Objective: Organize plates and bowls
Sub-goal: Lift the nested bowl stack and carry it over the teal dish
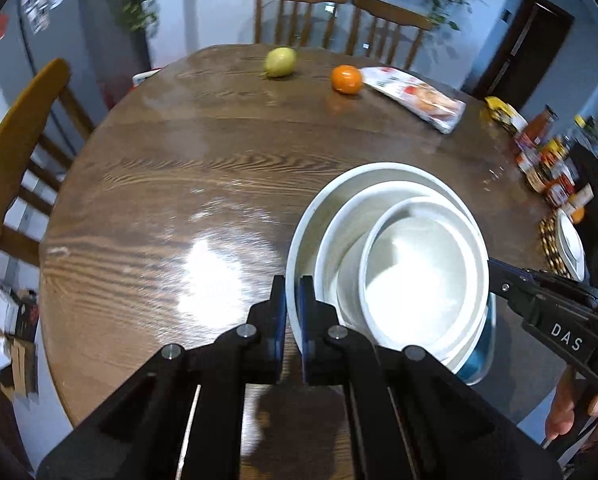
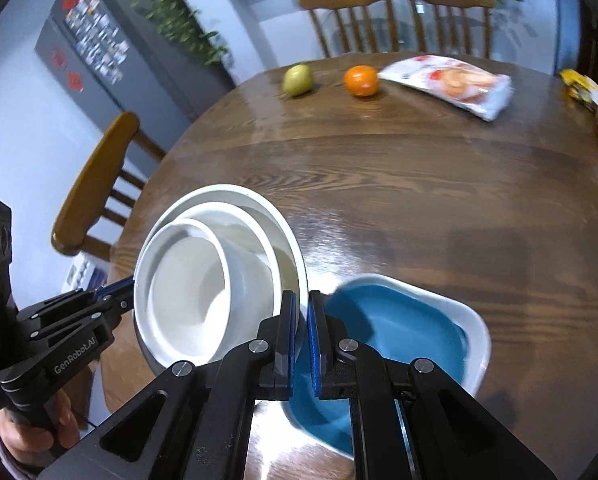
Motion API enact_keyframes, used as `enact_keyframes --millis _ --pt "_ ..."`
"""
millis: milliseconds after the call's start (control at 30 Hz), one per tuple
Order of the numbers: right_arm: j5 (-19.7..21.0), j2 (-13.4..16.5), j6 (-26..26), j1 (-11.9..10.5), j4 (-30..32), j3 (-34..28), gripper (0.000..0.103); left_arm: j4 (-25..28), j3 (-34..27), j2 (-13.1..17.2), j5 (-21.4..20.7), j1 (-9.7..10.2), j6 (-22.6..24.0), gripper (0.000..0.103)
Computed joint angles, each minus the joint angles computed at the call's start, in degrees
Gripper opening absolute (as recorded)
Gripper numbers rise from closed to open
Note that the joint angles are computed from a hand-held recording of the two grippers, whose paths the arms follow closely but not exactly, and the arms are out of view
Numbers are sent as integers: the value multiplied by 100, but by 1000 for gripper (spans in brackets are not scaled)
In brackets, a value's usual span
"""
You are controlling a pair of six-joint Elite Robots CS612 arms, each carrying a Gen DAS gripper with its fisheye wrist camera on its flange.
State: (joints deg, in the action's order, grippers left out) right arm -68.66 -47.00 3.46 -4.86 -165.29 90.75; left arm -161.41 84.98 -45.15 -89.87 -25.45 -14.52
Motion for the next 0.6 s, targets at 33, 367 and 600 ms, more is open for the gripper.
enact_keyframes --millis 33,367,600 --pt "-31 -25 71 -23 -49 51 9 11 -25 12 -44 -23 79 1" --pt "-386 -251 784 -252 -422 599 9 327 -289 164 -387 -233 756 1" --pt "-489 -284 1103 -378 -352 803 9 665 -446 285 -435 -354 1094 1"
